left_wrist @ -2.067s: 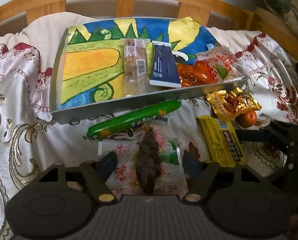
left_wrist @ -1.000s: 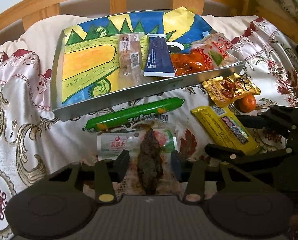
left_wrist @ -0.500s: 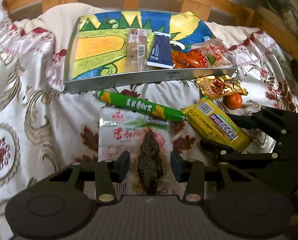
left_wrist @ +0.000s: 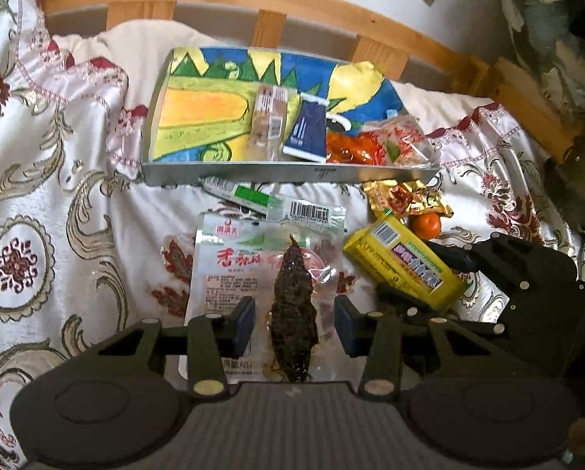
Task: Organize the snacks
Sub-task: 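Lift the yellow bar with the right tool while the left tool lifts the brown snack, then carry both held snacks over the tray and open both tools to release them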
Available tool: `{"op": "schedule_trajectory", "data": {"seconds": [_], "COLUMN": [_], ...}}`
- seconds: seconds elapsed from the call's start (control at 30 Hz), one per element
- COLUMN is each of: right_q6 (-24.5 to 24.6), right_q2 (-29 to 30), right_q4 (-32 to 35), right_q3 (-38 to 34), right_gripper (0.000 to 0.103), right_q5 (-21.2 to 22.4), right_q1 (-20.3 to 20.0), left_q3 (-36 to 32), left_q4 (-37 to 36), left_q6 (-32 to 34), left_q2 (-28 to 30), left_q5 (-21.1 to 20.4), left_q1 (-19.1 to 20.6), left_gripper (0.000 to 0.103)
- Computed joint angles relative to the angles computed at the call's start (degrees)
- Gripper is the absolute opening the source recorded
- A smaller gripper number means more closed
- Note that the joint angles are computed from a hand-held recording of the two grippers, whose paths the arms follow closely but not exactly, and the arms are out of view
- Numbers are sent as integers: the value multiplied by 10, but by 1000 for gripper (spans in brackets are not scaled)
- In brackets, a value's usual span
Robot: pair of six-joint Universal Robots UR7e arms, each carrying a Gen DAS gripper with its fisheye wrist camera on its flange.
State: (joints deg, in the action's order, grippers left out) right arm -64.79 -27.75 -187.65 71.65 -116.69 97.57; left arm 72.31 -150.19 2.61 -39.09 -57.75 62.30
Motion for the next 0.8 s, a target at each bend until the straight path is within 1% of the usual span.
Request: {"op": "schedule_trajectory", "data": {"seconds": [0.17,0.27,0.4,0.5,0.63,0.7,0.8], "right_q6": [-46,-58,-83,-95,-91,-97,-110], "right_q2": [4,6,12,13,11,17,34], "right_q4": [-41,-59,-86,-103,-115,-122,-132], "right_q3": [8,6,3,1,-5,-19,-55], "right_gripper": [50,50,50,50,50,50,50], "right_q5": [10,20,35,54,85,102,133], "right_q1": [2,2,2,1,-2,-5,-9], "left_q3": [10,9,-9,-29,-82,-122,-195], "left_q4": [-29,-48,-67,-92,-95,-85,-60], "left_q6": [-2,2,-4,4,21,32,39], "left_q2": [-2,2,14,29,60,81,115], "left_q5": [-3,-1,2,15,31,35,29], "left_q1": [-1,-3,-3,-5,-7,-6,-4], "left_gripper": [47,47,47,47,47,48,48]}}
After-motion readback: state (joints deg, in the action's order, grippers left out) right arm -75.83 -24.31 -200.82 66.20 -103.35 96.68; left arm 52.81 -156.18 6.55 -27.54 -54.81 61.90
